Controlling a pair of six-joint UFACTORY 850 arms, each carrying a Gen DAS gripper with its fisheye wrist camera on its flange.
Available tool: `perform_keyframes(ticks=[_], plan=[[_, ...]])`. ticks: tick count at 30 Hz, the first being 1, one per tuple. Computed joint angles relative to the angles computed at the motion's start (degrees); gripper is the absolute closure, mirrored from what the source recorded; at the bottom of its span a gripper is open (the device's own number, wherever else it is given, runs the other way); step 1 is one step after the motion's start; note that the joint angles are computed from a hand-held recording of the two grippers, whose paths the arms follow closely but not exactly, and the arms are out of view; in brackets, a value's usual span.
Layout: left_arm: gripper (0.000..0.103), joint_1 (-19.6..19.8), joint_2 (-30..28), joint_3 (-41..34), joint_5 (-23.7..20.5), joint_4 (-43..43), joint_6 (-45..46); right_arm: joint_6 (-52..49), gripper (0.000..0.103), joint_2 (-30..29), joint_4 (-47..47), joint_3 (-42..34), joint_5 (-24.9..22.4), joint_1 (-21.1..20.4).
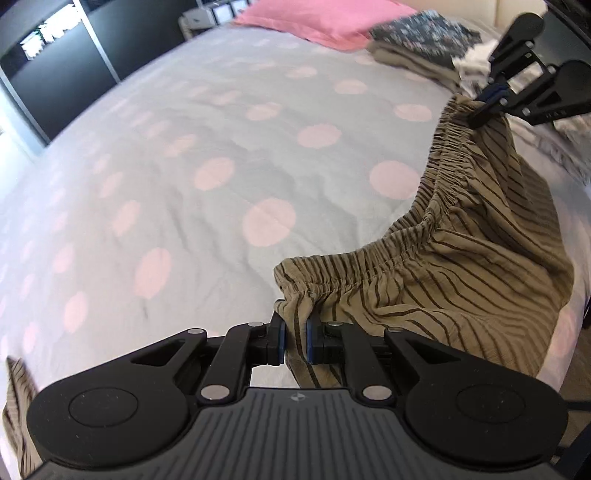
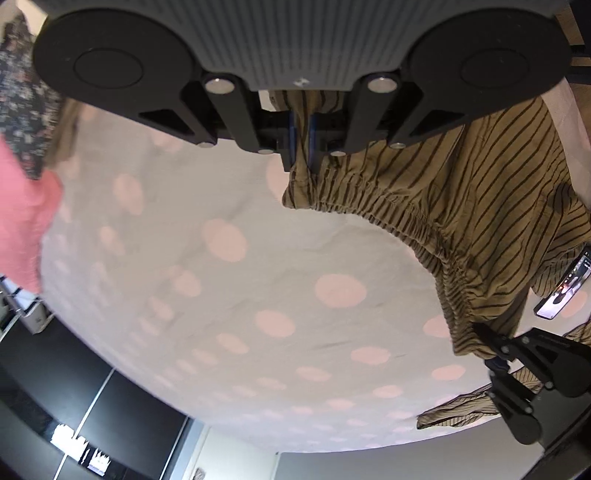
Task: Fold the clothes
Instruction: 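Grasp the elastic waistband with the left gripper while the right gripper grasps it too, then lift the waistband with both grippers and stretch it between them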
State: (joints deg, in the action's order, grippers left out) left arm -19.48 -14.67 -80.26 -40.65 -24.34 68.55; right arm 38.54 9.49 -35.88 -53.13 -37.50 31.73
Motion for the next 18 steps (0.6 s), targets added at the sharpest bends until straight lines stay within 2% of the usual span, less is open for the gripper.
perform_keyframes(ticks=[4,9,13,18], plan=[[0.096,-0.37,3.82,2.62,1.46,2.95,-3.05,5.03,0.096,0.53,-5.06,-0.68,-4.44,4.32],[0.096,-2.28,4.48,0.3,2.4,7.66,-8.24,10.15,0.097,-0.3,-11.15,-2.57,-10.38,8.19],[0.097,-4.73,4.57,-1.02,5.43,13.66,-14.04,12.25,0.097,-1.03,-15.19,-5.12,-14.56,9.7],[0.097,-6.89,2.64,-5.81,8.91,23.33,-23.87,14.51,0.097,-4.1,-22.88,-9.92,-18.25,9.18]])
